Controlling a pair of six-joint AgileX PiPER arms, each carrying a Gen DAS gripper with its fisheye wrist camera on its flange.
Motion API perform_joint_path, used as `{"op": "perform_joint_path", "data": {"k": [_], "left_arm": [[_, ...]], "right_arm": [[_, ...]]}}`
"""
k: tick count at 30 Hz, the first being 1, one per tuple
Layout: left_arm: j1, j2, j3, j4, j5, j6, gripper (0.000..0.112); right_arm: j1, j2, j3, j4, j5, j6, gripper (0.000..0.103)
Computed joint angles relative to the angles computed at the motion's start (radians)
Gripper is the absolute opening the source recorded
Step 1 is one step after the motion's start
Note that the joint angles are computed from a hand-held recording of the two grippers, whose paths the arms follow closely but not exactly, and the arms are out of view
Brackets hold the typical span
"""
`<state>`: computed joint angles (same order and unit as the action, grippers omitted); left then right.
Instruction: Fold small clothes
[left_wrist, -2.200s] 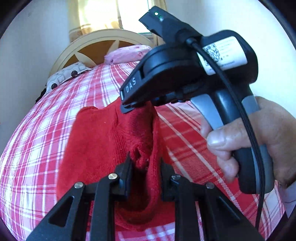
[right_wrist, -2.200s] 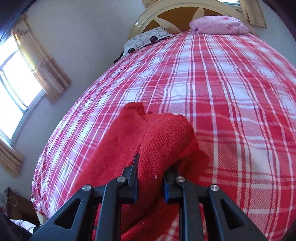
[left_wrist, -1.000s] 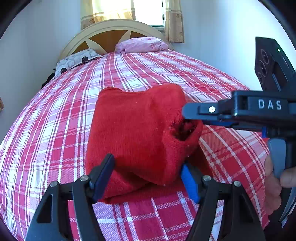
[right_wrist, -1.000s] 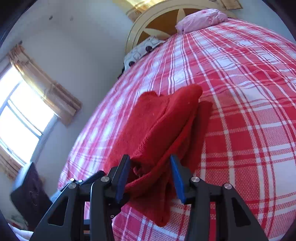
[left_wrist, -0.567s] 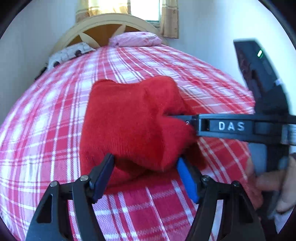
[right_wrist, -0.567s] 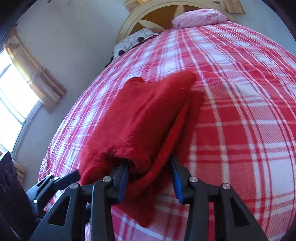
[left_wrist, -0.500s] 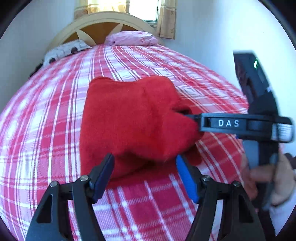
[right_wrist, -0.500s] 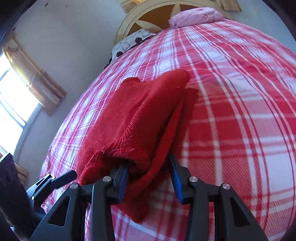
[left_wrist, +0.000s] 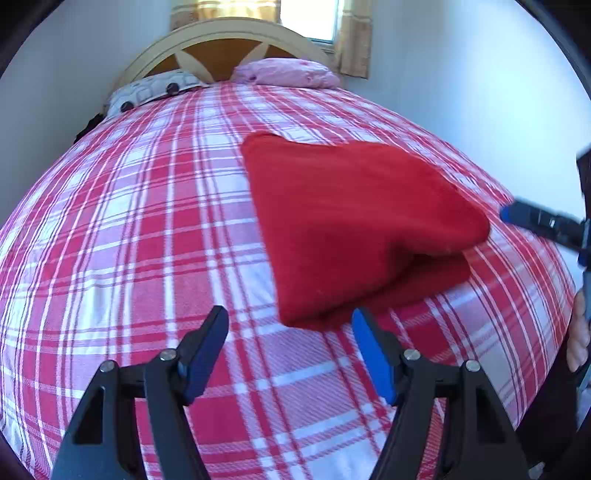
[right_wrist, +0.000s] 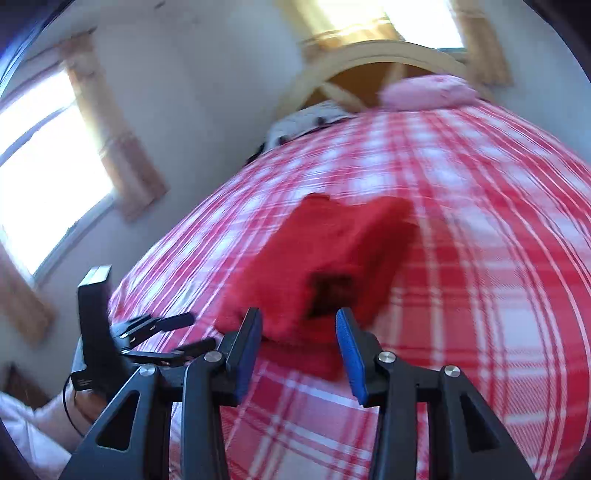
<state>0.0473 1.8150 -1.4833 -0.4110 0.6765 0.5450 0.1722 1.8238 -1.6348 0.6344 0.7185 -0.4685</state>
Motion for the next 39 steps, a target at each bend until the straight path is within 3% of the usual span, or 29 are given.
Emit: {"op": "perform_joint_path", "data": {"k": [2, 5, 7, 8, 11, 15, 18, 21, 23, 24, 27, 30, 32, 34, 35, 36, 38, 39], "left_arm": [[-0.033, -0.006, 0.014, 0.058, -0.032, -0.024, 0.079], [-0.091, 0.009, 0.024, 0.208, -0.112, -0.122, 0.082], [-0.116, 0.03, 0.011, 0.306, -0.138, -0.207, 0.082], [-0.124, 0.038, 0.007, 0.347, -0.149, -0.245, 0.082], [-0.138, 0.05, 0.009, 0.458, -0.203, -0.353, 0.082], [-0.093, 0.061, -0.005, 0.393, -0.241, -0.367, 0.08], [-0.032, 0.092, -0.058, 0.201, -0.183, -0.251, 0.06], [0.023, 0.098, -0.066, 0.051, -0.125, -0.152, 0.047], [0.033, 0.092, -0.043, 0.014, -0.118, -0.104, 0.047], [0.035, 0.094, -0.04, -0.002, -0.102, -0.074, 0.047], [0.028, 0.084, -0.02, 0.028, -0.076, -0.069, 0.057], [0.057, 0.057, -0.005, -0.014, -0.048, 0.006, 0.07], [0.102, 0.045, -0.013, -0.091, 0.004, 0.084, 0.07], [0.147, 0.044, -0.043, -0.157, 0.053, 0.116, 0.07], [0.156, 0.046, -0.057, -0.168, 0.047, 0.107, 0.07], [0.156, 0.053, -0.085, -0.152, 0.029, 0.065, 0.071], [0.14, 0.093, -0.161, -0.094, 0.02, -0.021, 0.074], [0.129, 0.118, -0.205, -0.065, 0.017, -0.065, 0.074]], "right_arm": [[0.038, 0.09, -0.112, -0.133, 0.042, 0.084, 0.045], [0.03, 0.218, -0.256, -0.071, 0.185, 0.077, 0.043], [0.039, 0.266, -0.321, -0.093, 0.23, 0.105, 0.021], [0.031, 0.288, -0.353, -0.071, 0.256, 0.117, 0.014], [-0.045, 0.302, -0.353, 0.19, 0.284, 0.06, 0.012], [-0.129, 0.3, -0.301, 0.515, 0.31, -0.029, 0.006], [-0.154, 0.298, -0.268, 0.619, 0.359, -0.046, 0.006], [-0.111, 0.249, -0.186, 0.396, 0.298, 0.007, 0.006], [-0.089, 0.251, -0.146, 0.26, 0.262, 0.076, 0.006], [-0.084, 0.234, -0.083, 0.247, 0.22, 0.06, 0.0], [-0.096, 0.183, -0.004, 0.301, 0.171, 0.01, 0.0], [-0.047, 0.08, 0.033, 0.169, 0.057, 0.024, 0.003], [-0.025, 0.042, 0.015, 0.154, 0.03, 0.01, 0.003], [-0.015, 0.041, -0.029, 0.182, 0.033, 0.008, 0.006], [-0.012, 0.057, -0.061, 0.19, 0.039, 0.015, 0.017], [-0.004, 0.079, -0.096, 0.174, 0.04, 0.045, 0.045], [0.01, 0.121, -0.152, 0.106, -0.003, 0.127, 0.079], [0.015, 0.147, -0.177, 0.097, -0.018, 0.153, 0.079]]}}
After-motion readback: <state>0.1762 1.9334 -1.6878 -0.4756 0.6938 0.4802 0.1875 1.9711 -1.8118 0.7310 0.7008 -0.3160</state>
